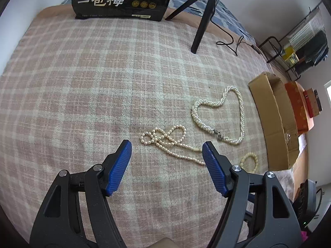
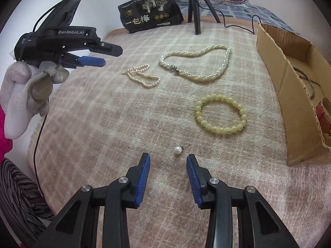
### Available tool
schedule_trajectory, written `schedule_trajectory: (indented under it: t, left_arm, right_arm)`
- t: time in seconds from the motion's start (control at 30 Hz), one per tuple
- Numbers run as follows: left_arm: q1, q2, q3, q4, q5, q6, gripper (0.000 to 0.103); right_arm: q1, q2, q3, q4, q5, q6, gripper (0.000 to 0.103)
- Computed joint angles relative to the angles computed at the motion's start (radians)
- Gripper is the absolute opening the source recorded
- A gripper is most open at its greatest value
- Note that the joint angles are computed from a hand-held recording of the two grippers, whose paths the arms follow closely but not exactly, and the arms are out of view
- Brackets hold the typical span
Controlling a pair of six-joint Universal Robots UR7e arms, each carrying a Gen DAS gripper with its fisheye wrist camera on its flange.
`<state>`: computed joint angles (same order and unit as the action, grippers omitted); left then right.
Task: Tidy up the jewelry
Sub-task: 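Move the left tool to the short pearl strand while the right tool approaches the second pearl earring, then close the left tool on the short pearl strand while the right tool grips the pearl earring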
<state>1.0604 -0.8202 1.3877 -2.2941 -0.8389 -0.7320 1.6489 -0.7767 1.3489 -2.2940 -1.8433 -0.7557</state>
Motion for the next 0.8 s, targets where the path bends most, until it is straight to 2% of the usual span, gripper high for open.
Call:
schedule_trajectory:
  t: [0.2, 0.37, 0.57, 0.63, 0.77, 0.8]
  left_arm:
    - [0.019, 0.055, -0.064, 0.063, 0.0, 0.01, 0.073]
    - [0.018, 0.114, -0.123, 0.157, 0.073, 0.043, 0.073]
    - [0.022, 0.155, -0.154, 0.182, 0.129, 0.08, 0.072]
    - [0.019, 0.163, -0.152, 0.174, 0.154, 0.096, 0.065]
    - [0.021, 0.167, -0.155, 0.158, 0.162, 0.112, 0.035]
    - [0.022, 0.166, -0.156, 0.162, 0.168, 0.108, 0.031]
  right_arm:
    - [0.007, 0.024, -0.024, -0.001, -0.015, 0.003, 0.037]
    - [0.01, 0.034, -0.027, -0.015, -0.023, 0.003, 0.036]
    - [0.015, 0.043, -0.021, -0.046, -0.04, -0.019, 0.035]
    - [0.018, 0.046, -0.018, -0.059, -0.044, -0.022, 0.034]
    - [0.018, 0.05, -0.02, -0.067, -0.049, -0.025, 0.031]
    - [0.019, 0.05, -0.02, -0.07, -0.052, -0.026, 0.03]
